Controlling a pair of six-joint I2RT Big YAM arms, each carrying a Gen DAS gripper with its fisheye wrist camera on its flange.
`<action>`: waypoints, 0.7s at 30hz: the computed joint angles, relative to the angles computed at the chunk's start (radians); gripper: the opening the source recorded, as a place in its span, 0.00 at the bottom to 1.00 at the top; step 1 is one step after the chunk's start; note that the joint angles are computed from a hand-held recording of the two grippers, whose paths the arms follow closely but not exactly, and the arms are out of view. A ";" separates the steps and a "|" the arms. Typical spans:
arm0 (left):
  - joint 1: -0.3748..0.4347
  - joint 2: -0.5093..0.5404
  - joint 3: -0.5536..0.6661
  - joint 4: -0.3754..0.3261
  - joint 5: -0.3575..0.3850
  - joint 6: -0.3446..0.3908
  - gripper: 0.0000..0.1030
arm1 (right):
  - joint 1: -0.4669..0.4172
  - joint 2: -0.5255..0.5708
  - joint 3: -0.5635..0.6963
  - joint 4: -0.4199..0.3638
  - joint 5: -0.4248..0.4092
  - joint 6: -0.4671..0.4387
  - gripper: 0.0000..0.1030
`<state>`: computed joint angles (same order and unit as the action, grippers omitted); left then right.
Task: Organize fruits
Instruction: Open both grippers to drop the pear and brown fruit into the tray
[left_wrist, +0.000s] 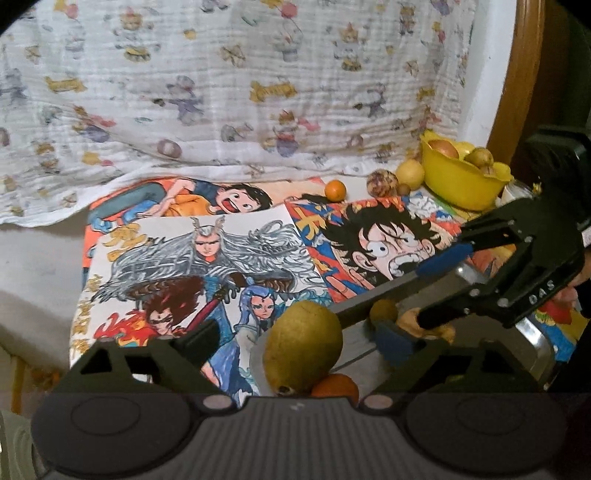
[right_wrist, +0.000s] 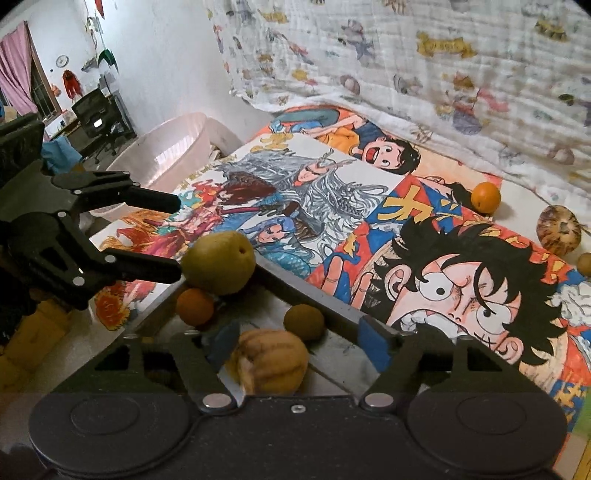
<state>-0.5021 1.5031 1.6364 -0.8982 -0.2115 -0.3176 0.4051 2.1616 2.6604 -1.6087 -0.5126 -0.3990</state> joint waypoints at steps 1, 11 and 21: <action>-0.005 -0.007 -0.002 -0.001 -0.010 -0.009 0.95 | -0.001 -0.016 -0.023 0.013 0.000 0.004 0.79; -0.073 -0.040 0.007 -0.049 -0.052 -0.013 0.99 | -0.046 -0.210 -0.282 0.100 -0.002 0.025 0.99; -0.162 -0.030 0.021 -0.069 -0.065 0.015 0.99 | -0.095 -0.399 -0.551 0.148 0.085 0.000 0.99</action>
<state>-0.6638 1.4735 1.6575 -0.9668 -0.2768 -0.3030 0.3103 1.7627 2.1097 -1.4606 -0.4276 -0.3991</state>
